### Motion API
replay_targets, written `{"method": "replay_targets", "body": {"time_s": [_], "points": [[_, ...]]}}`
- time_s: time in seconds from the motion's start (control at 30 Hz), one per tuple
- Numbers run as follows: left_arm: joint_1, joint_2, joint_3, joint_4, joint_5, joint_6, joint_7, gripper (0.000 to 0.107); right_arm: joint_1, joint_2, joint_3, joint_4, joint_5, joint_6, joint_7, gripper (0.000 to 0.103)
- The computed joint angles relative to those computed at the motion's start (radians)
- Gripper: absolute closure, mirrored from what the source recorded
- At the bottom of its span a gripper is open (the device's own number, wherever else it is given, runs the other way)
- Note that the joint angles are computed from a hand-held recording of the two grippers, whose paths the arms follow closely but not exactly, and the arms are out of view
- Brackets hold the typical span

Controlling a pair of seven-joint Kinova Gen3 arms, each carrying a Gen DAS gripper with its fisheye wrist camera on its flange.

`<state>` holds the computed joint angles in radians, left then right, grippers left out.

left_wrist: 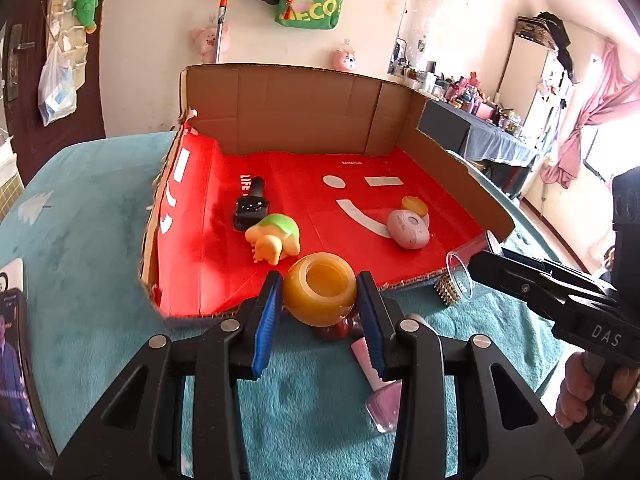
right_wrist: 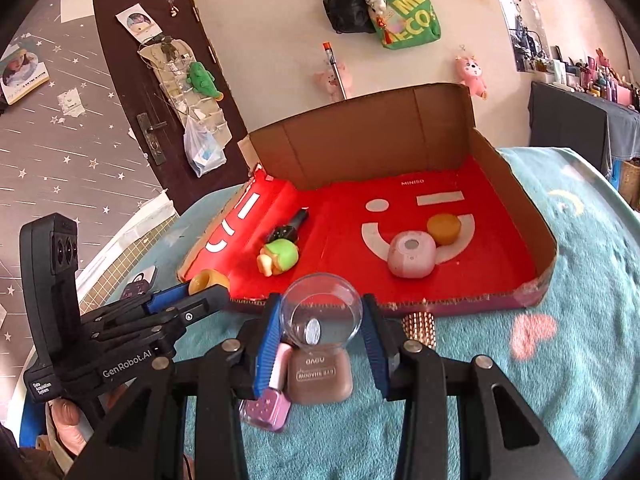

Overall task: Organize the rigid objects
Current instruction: 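Lift the yellow ring and clear cup and carry them over the red box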

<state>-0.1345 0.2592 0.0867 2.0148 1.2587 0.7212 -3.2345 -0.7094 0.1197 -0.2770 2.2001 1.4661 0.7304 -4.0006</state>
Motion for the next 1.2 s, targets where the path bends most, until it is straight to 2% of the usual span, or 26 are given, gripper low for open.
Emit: {"method": "replay_targets", "body": {"time_s": [0.13, 0.23, 0.47, 0.63, 0.77, 0.87, 1.0, 1.2], "points": [[0.016, 0.021, 0.008, -0.050, -0.049, -0.005, 0.051, 0.072, 0.035, -0.007, 0.021, -0.021, -0.011, -0.047, 0.067, 0.061], [0.025, 0.054, 0.018, -0.108, -0.129, 0.012, 0.139, 0.072, 0.062, -0.003, 0.037, -0.043, -0.029, -0.085, 0.128, 0.061], [0.027, 0.125, 0.063, -0.191, -0.248, 0.011, 0.276, 0.072, 0.131, 0.037, 0.084, -0.084, -0.057, -0.212, 0.219, 0.061], [0.036, 0.165, 0.093, -0.236, -0.340, -0.004, 0.368, 0.072, 0.159, 0.078, 0.121, -0.118, -0.129, -0.283, 0.315, 0.061], [0.042, 0.194, 0.114, -0.262, -0.396, -0.024, 0.427, 0.072, 0.167, 0.098, 0.159, -0.126, -0.154, -0.353, 0.344, 0.061], [0.040, 0.221, 0.129, -0.291, -0.438, -0.009, 0.474, 0.072, 0.171, 0.112, 0.185, -0.137, -0.197, -0.394, 0.392, 0.061], [0.030, 0.233, 0.154, -0.301, -0.459, -0.023, 0.497, 0.072, 0.155, 0.124, 0.228, -0.146, -0.244, -0.430, 0.437, 0.061], [0.019, 0.243, 0.170, -0.312, -0.471, -0.035, 0.517, 0.072, 0.125, 0.145, 0.267, -0.176, -0.358, -0.405, 0.549, 0.061]]}}
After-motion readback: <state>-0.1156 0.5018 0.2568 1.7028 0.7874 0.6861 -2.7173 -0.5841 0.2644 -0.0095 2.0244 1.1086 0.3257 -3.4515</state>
